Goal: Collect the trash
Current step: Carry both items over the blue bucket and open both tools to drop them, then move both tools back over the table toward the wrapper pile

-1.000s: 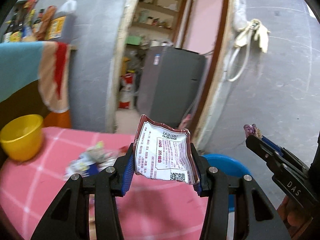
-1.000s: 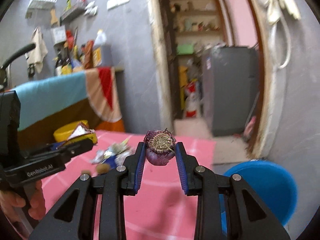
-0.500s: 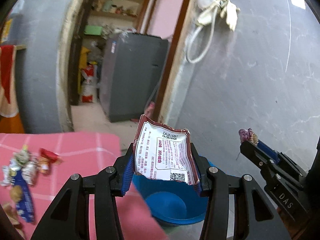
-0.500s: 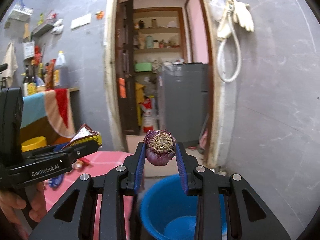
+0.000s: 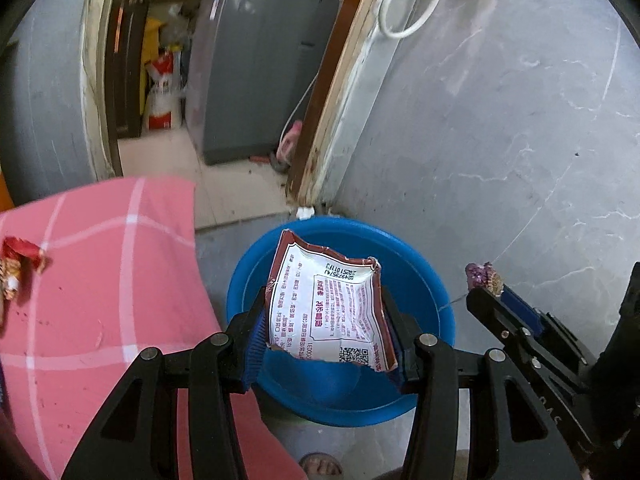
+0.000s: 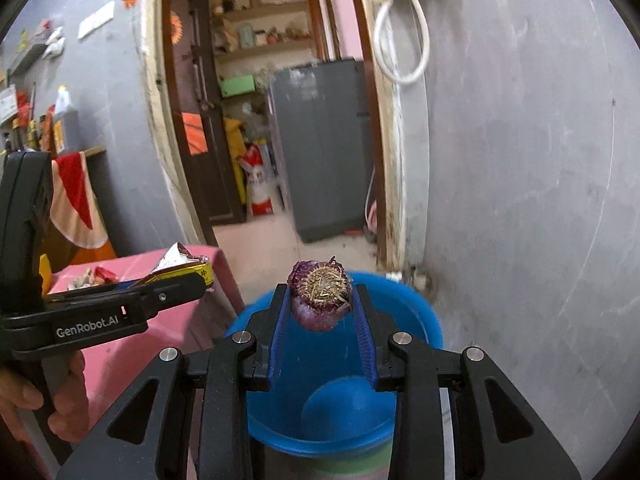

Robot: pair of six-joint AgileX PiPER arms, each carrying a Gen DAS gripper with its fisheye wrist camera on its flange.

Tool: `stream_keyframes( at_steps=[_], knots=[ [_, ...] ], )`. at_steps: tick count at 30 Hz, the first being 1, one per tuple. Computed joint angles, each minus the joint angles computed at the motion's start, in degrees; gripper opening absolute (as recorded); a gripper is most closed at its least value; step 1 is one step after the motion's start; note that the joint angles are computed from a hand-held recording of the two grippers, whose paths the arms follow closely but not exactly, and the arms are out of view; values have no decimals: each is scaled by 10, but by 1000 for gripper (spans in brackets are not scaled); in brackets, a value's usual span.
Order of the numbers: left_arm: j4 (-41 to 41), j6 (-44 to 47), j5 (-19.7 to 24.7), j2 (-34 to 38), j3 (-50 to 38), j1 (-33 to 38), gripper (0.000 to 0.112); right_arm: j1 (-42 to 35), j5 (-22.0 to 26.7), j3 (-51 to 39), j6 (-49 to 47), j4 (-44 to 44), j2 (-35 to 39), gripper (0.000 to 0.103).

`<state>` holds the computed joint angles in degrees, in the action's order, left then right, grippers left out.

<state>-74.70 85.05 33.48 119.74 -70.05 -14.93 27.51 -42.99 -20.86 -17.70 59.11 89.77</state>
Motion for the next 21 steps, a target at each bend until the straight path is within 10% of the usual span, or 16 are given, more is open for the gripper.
stream_keyframes(
  at_steps=[10,21],
  knots=[
    [69,-85,16,14,-25,14,55,-81,75,-21,82,-101,37,36],
    [-174,182,9,-107,125,96,82,-16,29,-17,12,1,-15,49]
  ],
)
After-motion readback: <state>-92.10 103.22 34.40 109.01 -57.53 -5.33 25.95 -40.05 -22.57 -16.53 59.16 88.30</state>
